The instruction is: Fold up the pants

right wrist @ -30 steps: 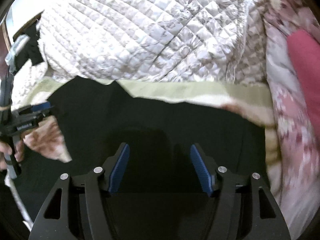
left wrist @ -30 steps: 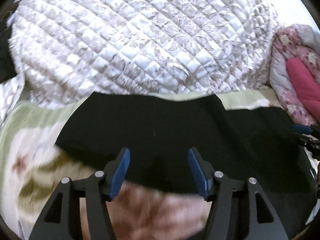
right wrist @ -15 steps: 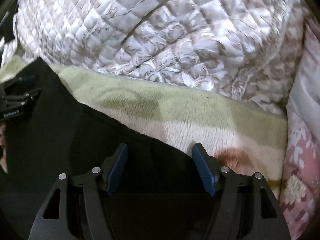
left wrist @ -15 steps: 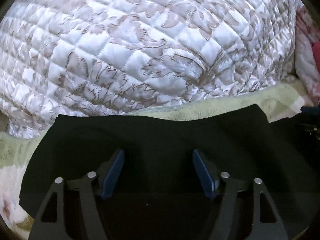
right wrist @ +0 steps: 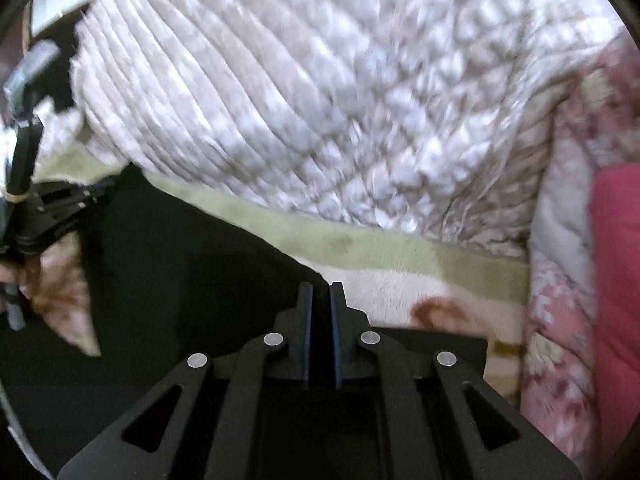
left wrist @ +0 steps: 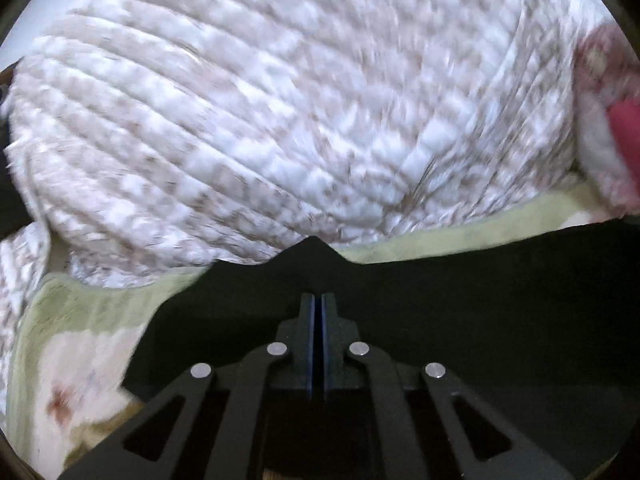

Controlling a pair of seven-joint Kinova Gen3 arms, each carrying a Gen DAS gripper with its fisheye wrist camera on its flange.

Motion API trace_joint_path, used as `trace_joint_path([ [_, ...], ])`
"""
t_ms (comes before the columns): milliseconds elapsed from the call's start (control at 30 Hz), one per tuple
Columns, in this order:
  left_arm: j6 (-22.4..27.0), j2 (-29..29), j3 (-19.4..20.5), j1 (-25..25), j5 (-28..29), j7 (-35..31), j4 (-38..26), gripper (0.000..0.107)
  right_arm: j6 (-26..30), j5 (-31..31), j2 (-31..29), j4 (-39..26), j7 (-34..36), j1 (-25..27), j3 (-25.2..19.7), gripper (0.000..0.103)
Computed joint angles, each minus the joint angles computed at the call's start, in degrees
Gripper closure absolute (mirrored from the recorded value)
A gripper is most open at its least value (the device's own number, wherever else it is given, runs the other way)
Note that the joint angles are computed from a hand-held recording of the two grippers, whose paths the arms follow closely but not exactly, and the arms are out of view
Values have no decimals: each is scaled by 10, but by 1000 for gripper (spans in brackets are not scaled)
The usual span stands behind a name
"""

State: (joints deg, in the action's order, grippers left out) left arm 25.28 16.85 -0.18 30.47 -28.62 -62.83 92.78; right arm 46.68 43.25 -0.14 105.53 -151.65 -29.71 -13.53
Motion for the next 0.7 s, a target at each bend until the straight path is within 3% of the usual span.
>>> trace_joint_path([
  [233, -60, -175, 37, -41, 33, 15, 169, 104, 78, -1, -100, 60, -163, 15, -181, 97],
  [333, -69, -239, 10, -22, 99, -21, 234, 104, 94, -45, -131, 94, -233, 32, -261, 97],
  [433, -64, -292, 31, -45, 167, -57, 297, 104, 77, -94, -137, 127, -303, 78, -340, 97],
  [500, -49, -311, 31, -42, 197, -76, 328, 103, 62, -117, -123, 149, -350, 76, -363, 97],
  [633, -8, -314, 56, -63, 236, -91, 362, 103, 51, -120, -110, 175, -439, 8, -335, 94],
  [700, 1, -332, 54, -71, 261, -104, 378, 103, 63, -104, -118, 178, -486, 14, -367, 85],
])
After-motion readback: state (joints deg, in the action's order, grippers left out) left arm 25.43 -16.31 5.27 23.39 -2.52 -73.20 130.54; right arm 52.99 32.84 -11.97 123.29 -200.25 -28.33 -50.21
